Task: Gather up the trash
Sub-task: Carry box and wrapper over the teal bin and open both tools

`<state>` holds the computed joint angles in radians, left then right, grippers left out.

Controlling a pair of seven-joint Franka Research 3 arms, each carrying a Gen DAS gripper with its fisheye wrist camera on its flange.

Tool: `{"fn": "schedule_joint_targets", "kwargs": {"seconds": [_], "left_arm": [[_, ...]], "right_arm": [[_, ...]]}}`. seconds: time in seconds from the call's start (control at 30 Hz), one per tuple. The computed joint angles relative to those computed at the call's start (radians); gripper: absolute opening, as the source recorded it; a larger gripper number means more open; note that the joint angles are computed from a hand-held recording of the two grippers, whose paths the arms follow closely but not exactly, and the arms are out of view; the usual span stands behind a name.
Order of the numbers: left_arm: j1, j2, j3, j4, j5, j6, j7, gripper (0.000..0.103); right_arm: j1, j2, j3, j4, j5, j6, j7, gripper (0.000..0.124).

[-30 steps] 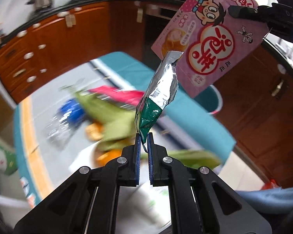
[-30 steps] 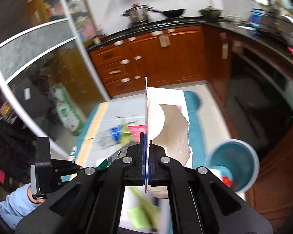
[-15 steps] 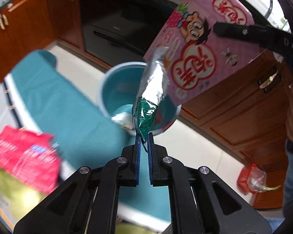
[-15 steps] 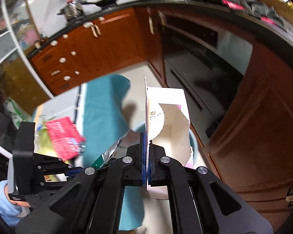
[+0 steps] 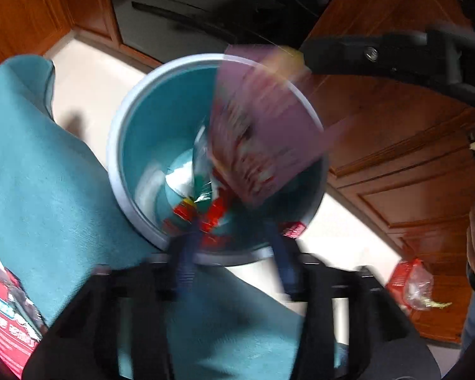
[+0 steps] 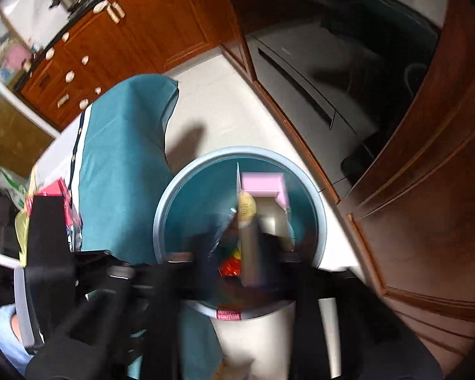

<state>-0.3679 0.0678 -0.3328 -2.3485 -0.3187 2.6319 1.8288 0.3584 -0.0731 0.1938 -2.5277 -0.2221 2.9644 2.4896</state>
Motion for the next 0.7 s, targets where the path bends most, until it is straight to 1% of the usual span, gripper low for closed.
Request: {"fn": "schedule_joint_targets", "kwargs": {"seconds": [0.03,0.07,0.1,0.17,0.23,0.33,0.5,0.6,0.67,0.7], "left_arm": [[-0.002,-0.002,0.000,-0.010,0.013,0.014,-0.005,0.057],[0.000,-0.003,0.001,-0.010,0.010,0.009,0.003,0.058],[0.000,-0.009,-0.001,-0.017,0.003,0.008,0.004,0.061],[-0.001,-0.015,0.006,-0.020,0.020,0.001,-0.017,0.065],[0.000,-0.021,0.008,-0.024,0.020,0.000,-0.017,0.066],[-0.001,-0.038,0.013,-0.033,0.020,-0.005,-0.017,0.069],[-0.017,-0.096,0.023,-0.071,0.026,-0.010,-0.032,0.077],[-0.031,-0.161,0.042,-0.109,-0.005,-0.019,-0.018,0.082],[-0.047,-0.215,0.061,-0.141,-0.032,-0.024,-0.009,0.086],[-0.058,-0.261,0.076,-0.170,-0.060,-0.023,0.006,0.089]], "right_arm": [[-0.010,-0.005,0.005,-0.010,-0.031,0.013,0.034,0.062],[-0.026,-0.009,0.014,-0.017,-0.078,0.022,0.078,0.066],[-0.024,-0.007,0.011,-0.016,-0.069,0.024,0.070,0.073],[-0.022,-0.009,0.008,-0.025,-0.046,0.036,0.065,0.081],[-0.025,-0.019,0.012,-0.035,-0.044,0.030,0.076,0.081],[-0.014,-0.032,0.014,-0.042,0.001,0.006,0.051,0.084],[0.018,-0.060,0.016,-0.056,0.110,-0.020,-0.020,0.084],[0.043,-0.088,0.026,-0.060,0.168,-0.044,-0.052,0.084],[0.047,-0.112,0.044,-0.062,0.178,-0.060,-0.050,0.084],[0.047,-0.133,0.061,-0.064,0.170,-0.074,-0.037,0.085]]}}
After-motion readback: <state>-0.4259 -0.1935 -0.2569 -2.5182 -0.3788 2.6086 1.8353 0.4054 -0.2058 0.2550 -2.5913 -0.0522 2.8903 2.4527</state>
